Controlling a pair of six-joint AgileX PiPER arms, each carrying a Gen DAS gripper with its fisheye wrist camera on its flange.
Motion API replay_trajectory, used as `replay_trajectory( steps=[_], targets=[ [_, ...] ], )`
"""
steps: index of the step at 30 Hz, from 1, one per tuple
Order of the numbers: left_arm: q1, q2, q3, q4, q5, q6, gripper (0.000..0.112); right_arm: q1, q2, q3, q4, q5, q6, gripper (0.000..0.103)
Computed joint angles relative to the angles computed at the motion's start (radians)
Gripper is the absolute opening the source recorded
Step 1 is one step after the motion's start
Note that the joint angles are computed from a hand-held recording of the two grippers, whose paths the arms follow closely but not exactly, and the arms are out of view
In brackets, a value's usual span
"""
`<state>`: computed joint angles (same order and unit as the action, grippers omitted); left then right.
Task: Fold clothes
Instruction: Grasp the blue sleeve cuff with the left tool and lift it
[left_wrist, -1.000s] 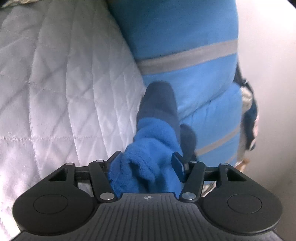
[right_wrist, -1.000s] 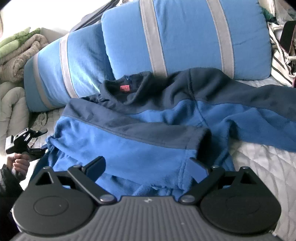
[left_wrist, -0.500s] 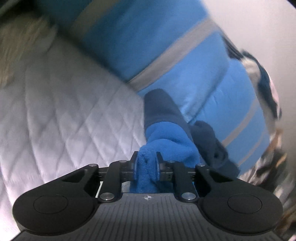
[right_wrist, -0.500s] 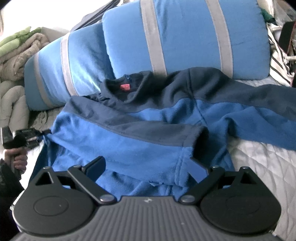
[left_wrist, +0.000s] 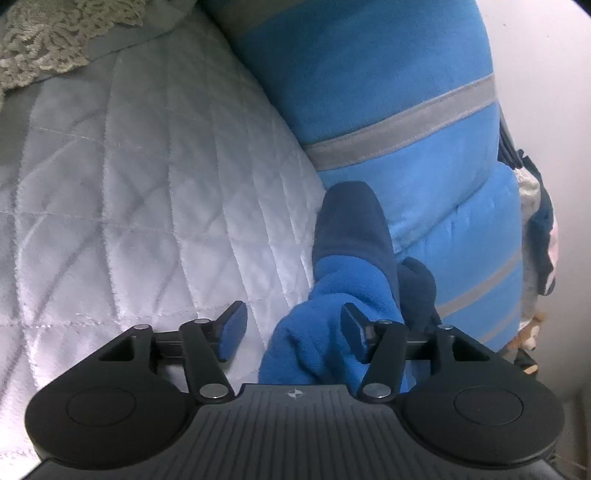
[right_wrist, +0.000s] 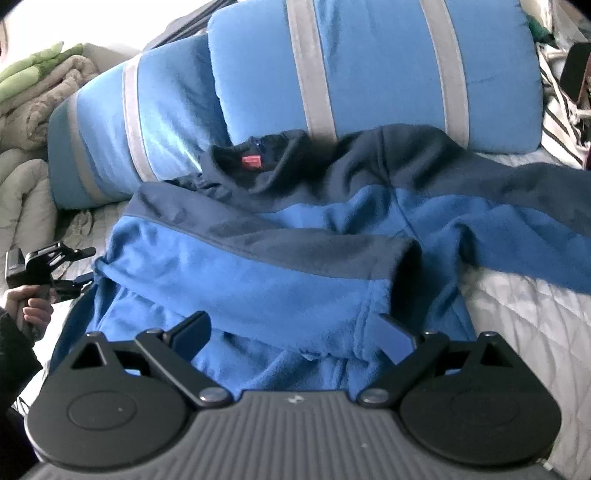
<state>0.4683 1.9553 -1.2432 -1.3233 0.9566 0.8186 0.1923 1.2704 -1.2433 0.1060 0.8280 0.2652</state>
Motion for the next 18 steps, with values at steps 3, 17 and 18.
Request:
replay_trajectory(
  steps=[3, 17, 18],
  targets=[
    [-0.006, 0.007, -0.02, 0.017, 0.023, -0.009, 0.066, -0.004, -0.004, 0.006, -0.001, 0.003, 0.003, 0.099],
    [-0.021, 0.065, -0.032, -0.006, 0.071, 0.104, 0.033, 0.001, -0.014, -0.011, -0.02, 0.028, 0.034, 0.099],
    [-0.015, 0.065, -0.03, -0.006, 0.087, 0.089, 0.033, 0.006, -0.014, -0.012, -0.024, 0.028, 0.038, 0.099]
  ],
)
